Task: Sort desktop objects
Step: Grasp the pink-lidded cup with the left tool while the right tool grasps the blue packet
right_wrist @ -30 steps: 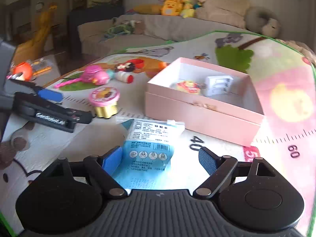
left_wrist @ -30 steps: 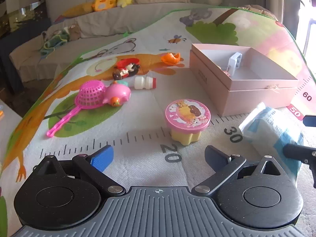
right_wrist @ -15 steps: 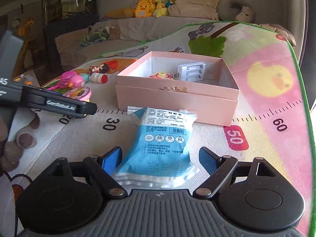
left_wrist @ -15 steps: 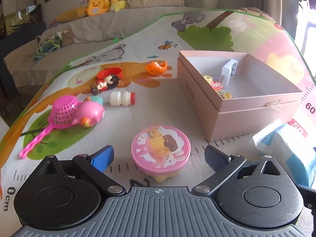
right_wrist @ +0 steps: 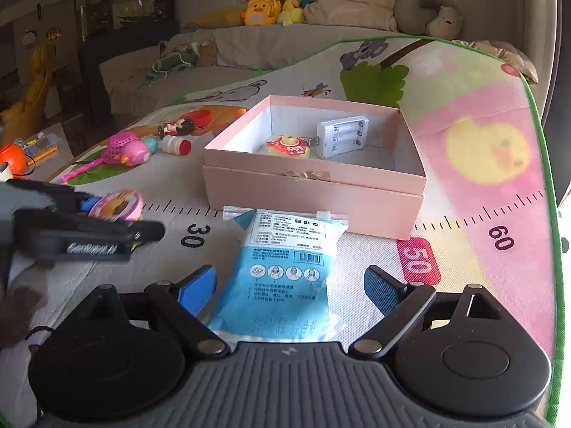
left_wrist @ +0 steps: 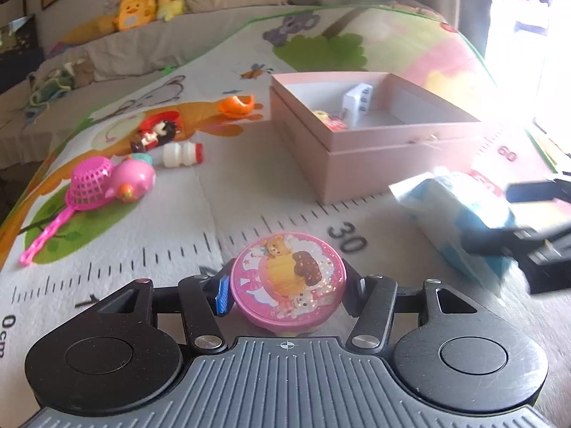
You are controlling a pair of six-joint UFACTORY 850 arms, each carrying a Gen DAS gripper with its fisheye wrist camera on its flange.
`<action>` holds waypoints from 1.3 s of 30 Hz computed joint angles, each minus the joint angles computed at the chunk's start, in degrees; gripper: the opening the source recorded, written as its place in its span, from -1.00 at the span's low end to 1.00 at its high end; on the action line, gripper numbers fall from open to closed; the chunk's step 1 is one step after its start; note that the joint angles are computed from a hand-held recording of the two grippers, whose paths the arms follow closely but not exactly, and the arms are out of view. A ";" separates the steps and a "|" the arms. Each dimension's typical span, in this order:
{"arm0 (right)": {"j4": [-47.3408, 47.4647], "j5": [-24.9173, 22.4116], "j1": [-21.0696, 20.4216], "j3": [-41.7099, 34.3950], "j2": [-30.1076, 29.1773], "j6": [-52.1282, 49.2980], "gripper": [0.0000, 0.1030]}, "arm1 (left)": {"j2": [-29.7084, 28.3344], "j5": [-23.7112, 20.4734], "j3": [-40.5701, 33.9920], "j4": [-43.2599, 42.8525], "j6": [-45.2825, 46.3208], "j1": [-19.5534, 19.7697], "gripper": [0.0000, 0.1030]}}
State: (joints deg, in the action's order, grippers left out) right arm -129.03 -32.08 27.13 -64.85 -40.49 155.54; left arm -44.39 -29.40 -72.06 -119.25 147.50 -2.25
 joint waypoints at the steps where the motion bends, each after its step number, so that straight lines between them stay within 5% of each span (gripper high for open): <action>1: 0.74 0.59 -0.25 -0.86 -0.49 -0.83 0.76 | 0.90 -1.12 1.44 3.10 -1.05 0.61 0.19; 3: 1.64 2.03 -0.78 -2.37 -1.40 -1.58 0.76 | 2.28 -3.15 3.66 7.38 -2.27 1.65 0.23; 7: 3.08 5.10 -1.69 -5.10 -3.16 -2.02 0.74 | 4.04 -5.34 7.21 5.83 4.00 2.13 0.77; 10: 3.61 5.78 -1.74 -5.79 -3.76 -2.82 0.27 | 3.86 -4.32 7.45 1.54 8.58 1.40 0.76; 14: 4.74 7.55 -1.72 -4.44 -2.01 -4.06 0.07 | 3.14 -1.63 6.25 -1.87 8.76 0.49 0.59; 17: 4.57 6.99 -0.91 -0.86 1.47 -5.63 0.07 | 3.46 -0.76 6.39 -3.14 9.64 0.42 0.14; 26: -6.48 0.64 0.04 13.49 20.14 5.55 0.07 | 12.06 -12.68 9.21 -7.78 16.93 -0.63 0.07; 30: 0.85 -7.25 0.33 12.77 22.38 -5.18 0.07 | 10.93 -11.64 2.75 -6.74 10.69 -3.91 0.07; 33: 2.26 -8.17 -1.07 10.87 21.79 -8.38 0.07 | 7.48 -10.49 -3.55 -3.99 4.86 -6.59 0.08; 35: 3.19 -8.52 -2.22 8.88 20.43 -10.53 0.07 | 4.07 -7.63 -8.88 -1.98 1.34 -8.60 0.32; 36: 3.48 -8.27 -2.93 7.73 19.63 -10.94 0.07 | 2.72 -5.71 -10.84 -2.67 1.15 -9.32 0.62; 39: 2.33 -5.59 -5.40 5.00 17.69 -9.42 0.07 | 0.36 -3.34 -13.28 -4.74 -0.11 -8.96 0.71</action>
